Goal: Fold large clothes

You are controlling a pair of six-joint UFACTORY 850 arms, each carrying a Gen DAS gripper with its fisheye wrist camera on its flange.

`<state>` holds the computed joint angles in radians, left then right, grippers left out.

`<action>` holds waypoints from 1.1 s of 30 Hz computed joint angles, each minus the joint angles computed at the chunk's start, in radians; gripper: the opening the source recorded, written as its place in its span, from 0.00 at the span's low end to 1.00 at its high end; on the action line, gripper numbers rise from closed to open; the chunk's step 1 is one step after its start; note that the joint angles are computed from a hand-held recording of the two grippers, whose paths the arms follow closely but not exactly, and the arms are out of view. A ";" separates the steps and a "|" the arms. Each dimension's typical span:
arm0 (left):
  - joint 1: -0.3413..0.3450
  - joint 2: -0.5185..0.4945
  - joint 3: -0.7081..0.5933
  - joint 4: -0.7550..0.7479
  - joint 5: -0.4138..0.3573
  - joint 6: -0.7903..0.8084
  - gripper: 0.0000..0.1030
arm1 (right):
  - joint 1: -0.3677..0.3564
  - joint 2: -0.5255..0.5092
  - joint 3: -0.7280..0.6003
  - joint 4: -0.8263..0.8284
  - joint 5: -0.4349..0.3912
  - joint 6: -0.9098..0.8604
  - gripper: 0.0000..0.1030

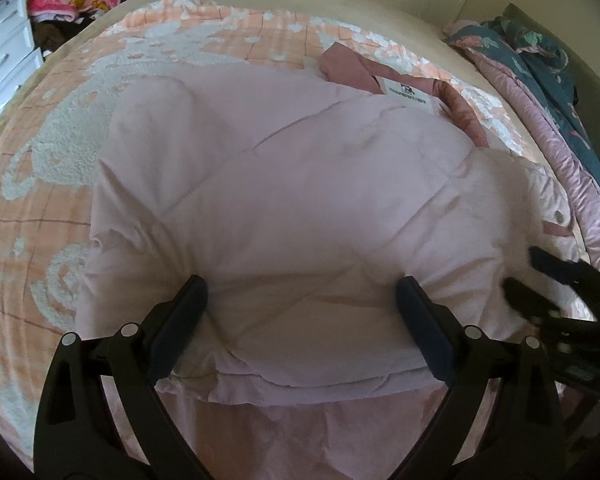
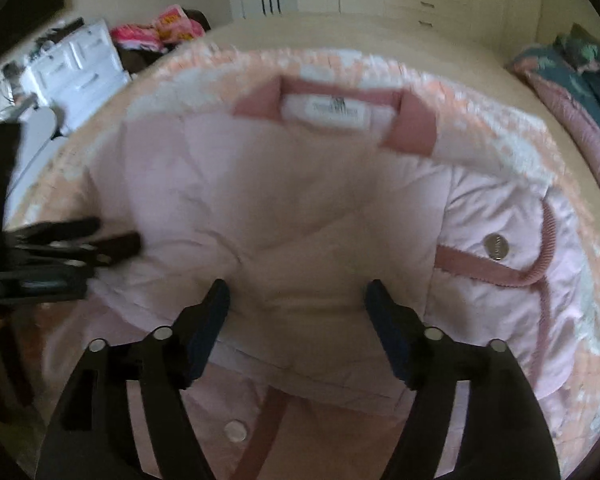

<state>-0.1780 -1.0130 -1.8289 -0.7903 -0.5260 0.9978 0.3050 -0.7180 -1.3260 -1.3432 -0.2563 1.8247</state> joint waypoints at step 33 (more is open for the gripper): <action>0.051 0.200 0.268 -0.285 -0.018 0.293 0.91 | 0.039 0.073 0.142 -0.522 -0.026 0.633 0.93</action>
